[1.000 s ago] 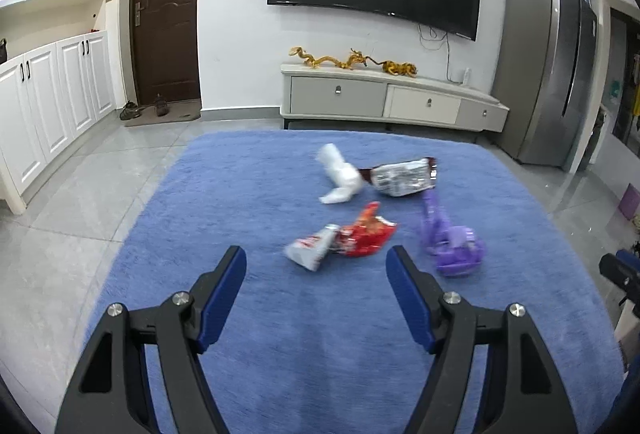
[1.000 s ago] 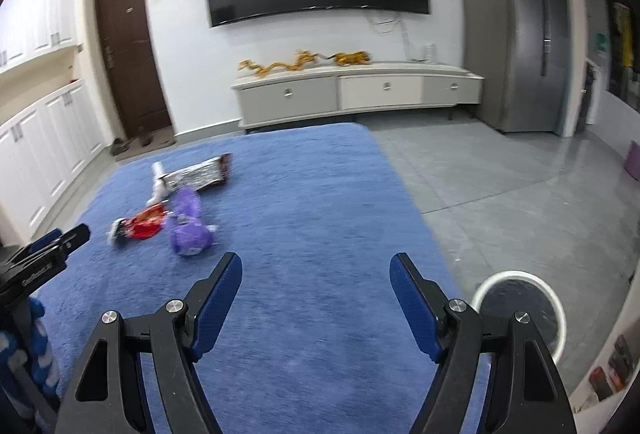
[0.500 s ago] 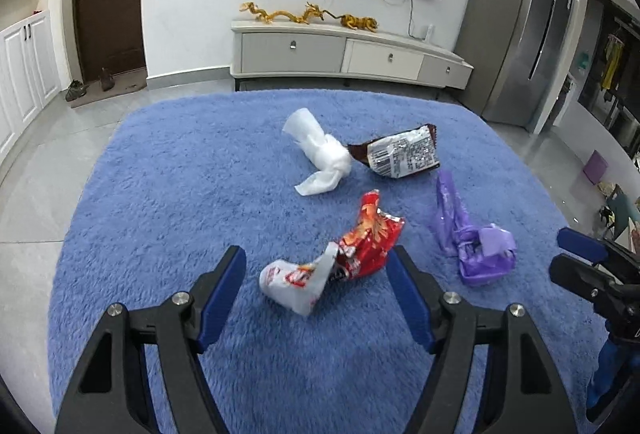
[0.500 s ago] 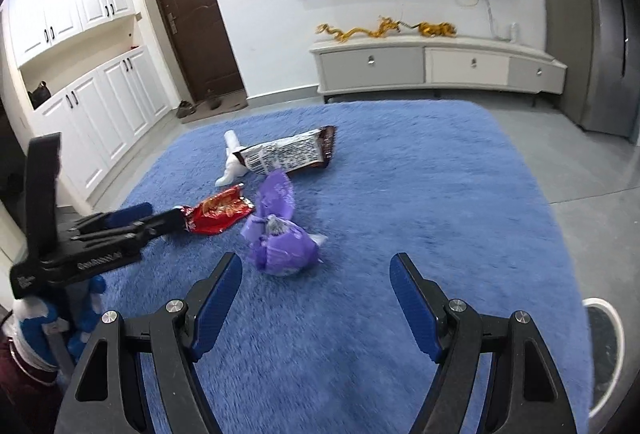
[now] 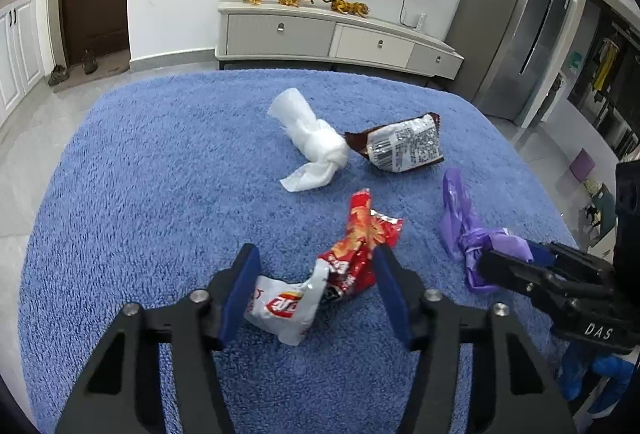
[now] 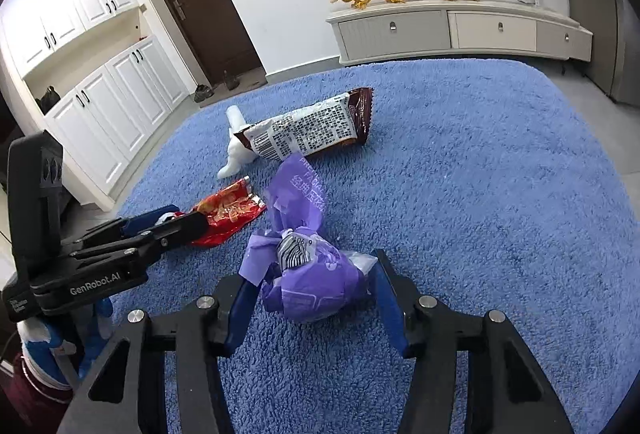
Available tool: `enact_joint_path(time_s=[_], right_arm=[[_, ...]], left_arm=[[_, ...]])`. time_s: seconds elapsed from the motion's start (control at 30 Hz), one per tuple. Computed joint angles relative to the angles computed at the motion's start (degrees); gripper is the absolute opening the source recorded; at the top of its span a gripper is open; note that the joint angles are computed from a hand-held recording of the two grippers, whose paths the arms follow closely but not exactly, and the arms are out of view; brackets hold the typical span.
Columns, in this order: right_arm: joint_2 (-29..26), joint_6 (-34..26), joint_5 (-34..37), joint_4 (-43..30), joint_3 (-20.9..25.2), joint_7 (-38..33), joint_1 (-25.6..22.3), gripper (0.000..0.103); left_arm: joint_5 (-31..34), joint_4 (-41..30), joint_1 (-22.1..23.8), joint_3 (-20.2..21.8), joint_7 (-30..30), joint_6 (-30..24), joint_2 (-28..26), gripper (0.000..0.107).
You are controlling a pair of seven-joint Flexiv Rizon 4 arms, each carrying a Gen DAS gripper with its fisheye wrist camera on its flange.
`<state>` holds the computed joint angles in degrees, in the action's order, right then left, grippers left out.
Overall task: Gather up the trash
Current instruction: 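Grasp the red chip bag with left tool while right tool grasps purple wrapper, then carry red chip bag and purple wrapper over the bin and open both tools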
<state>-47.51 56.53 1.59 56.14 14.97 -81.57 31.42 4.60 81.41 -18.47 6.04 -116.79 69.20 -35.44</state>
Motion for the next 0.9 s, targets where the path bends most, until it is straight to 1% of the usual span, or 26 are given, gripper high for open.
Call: enact_joint_path(time_s=[0.03,0.07,0.1,0.13,0.17,0.33,0.4,0.5,0.57,0.63,0.77,0.9], right_arm=[[0.3,0.2,0.1,0.5,0.1,-0.1,-0.1,0.047],[0.9,0.6,0.2,1.4,0.2,-0.3,-0.3,0.044],[1.6,1.1,0.5,2.5,0.3,-0.4,-0.5,0.043],[2.2,1.6,0.7,3.4,0.5,-0.4,-0.7,0.041],[2.8,2.1,0.9,4.3,0.6,-0.4,-0.9,0.041],[7.4,6.5,1.9,11.3,1.3,0.0,-2.3,0.040],[9.8,8.3,2.0,14.7,1.3,0.5,-2.9,0.040],[13.7,11.5,0.8,20.4,0.4,2.0,-3.3,0.040],[16.9,13.9,-1.2,25.2,-1.0,3.7,-3.0,0.040],[19.3,15.3,-2.5,28.5,-1.2,4.9,-3.5,0.040],[23.4,17.6,-6.8,34.6,-3.3,8.6,-3.3,0.040],[26.2,20.0,-10.0,39.0,-4.1,11.8,-4.0,0.040]], left_arm=[[0.2,-0.2,-0.1,-0.2,0.4,-0.2,0.0,0.043],[0.6,-0.7,-0.6,0.2,0.4,-0.7,-0.2,0.039],[1.2,-1.2,-1.2,0.8,-0.1,-1.2,-0.2,0.036],[1.5,-1.3,-1.5,0.9,-0.5,-1.5,-0.1,0.026],[1.4,-1.0,-1.5,0.5,-0.5,-1.4,0.1,0.023],[6.7,-1.5,-5.9,4.2,-6.8,-3.5,1.8,0.021],[9.5,-1.1,-7.5,4.9,-9.1,-3.4,3.0,0.020],[15.1,-1.7,-10.7,6.6,-13.3,-4.7,4.5,0.020],[17.8,-2.0,-11.6,6.2,-15.2,-5.1,5.3,0.020],[20.8,-2.5,-13.0,6.0,-17.0,-6.1,6.0,0.020],[25.7,-4.3,-14.9,4.6,-19.0,-8.6,6.8,0.020],[30.3,-7.2,-16.5,3.6,-20.2,-11.1,7.0,0.020]])
